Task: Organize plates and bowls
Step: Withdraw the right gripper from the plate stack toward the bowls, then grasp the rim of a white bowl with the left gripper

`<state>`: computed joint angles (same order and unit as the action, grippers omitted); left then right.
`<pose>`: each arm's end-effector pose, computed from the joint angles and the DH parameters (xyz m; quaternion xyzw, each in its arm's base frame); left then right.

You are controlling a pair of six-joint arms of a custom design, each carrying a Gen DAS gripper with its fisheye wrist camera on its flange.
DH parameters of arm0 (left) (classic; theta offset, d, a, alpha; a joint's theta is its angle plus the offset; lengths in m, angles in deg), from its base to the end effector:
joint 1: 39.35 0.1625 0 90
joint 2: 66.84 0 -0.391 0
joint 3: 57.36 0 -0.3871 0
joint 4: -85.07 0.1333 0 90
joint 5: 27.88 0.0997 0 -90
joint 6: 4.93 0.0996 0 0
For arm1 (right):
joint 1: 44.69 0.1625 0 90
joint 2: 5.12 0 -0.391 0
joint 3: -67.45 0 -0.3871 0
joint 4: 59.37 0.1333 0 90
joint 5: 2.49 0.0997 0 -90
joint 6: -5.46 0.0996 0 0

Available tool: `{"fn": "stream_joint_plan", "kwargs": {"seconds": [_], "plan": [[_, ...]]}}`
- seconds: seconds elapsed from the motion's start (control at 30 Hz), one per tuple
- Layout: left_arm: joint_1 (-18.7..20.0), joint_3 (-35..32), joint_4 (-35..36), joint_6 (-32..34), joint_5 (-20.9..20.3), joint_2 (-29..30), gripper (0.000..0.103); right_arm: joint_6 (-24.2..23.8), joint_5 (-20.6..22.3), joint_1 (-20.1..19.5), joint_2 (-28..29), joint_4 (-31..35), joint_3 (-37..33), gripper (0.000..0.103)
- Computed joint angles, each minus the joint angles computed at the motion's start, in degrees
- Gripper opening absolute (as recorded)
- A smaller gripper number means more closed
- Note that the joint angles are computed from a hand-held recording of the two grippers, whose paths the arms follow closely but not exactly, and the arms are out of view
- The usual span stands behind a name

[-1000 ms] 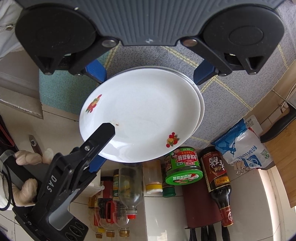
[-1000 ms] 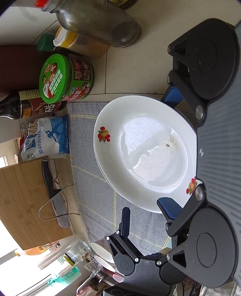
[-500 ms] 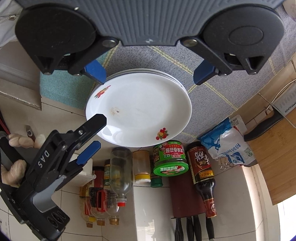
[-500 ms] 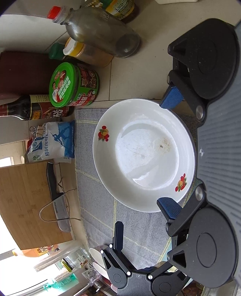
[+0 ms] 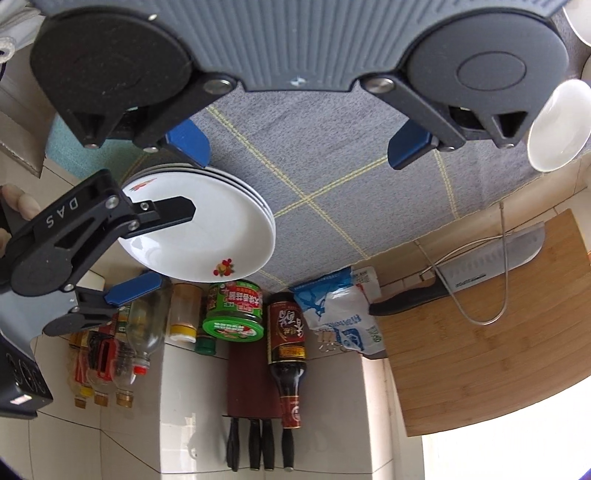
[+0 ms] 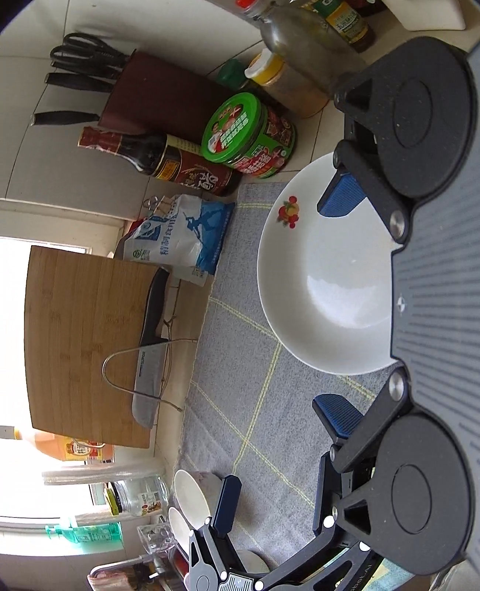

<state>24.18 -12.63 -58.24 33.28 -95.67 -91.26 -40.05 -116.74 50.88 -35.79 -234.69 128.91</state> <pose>-0.2271 -0.8397 0.1668 0.4571 0.8242 -0.2583 0.2122 0.1697 -0.7879 0.1923 0.2879 -0.8256 0.3572 0.3284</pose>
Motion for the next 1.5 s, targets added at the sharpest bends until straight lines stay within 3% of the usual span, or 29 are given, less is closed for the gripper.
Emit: {"fn": "stream_joint_plan", "kwargs": {"seconds": [0.13, 0.37, 0.57, 0.67, 0.9, 1.13, 1.43, 1.5], "plan": [[0.08, 3.6, -1.84, -2.44, 2.82, -2.96, 0.102, -0.5, 2.07, 0.52, 1.69, 2.61, -2.6, 0.103], [2.08, 7.99, -2.02, -3.72, 3.93, -8.39, 0.102, 0.5, 0.32, 3.05, 6.48, 4.69, -6.34, 0.103], [3.91, 7.04, 2.19, -1.66, 8.13, -11.17, 0.102, 4.27, -2.32, 5.96, 11.5, 4.77, -8.8, 0.103], [5.21, 5.94, 4.13, -0.88, 7.78, -12.35, 0.102, 5.27, -3.91, 7.23, 14.21, 4.94, -10.55, 0.103], [7.55, 0.33, 7.53, 2.89, 9.6, -11.84, 0.102, 4.84, -4.91, 9.49, 19.46, 5.43, -14.61, 0.103], [9.44, -6.73, 11.23, 4.64, 9.26, -9.54, 0.102, 3.77, -0.83, 10.18, 24.22, 9.17, -20.66, 0.103], [11.36, -20.57, 22.32, 3.01, 9.01, -3.7, 0.097, -1.34, 3.89, 11.43, 35.3, 18.34, -38.16, 0.103], [11.64, -23.58, 24.95, 2.42, 8.82, -2.4, 0.086, -1.54, 5.11, 11.52, 38.27, 21.53, -43.56, 0.103]]}}
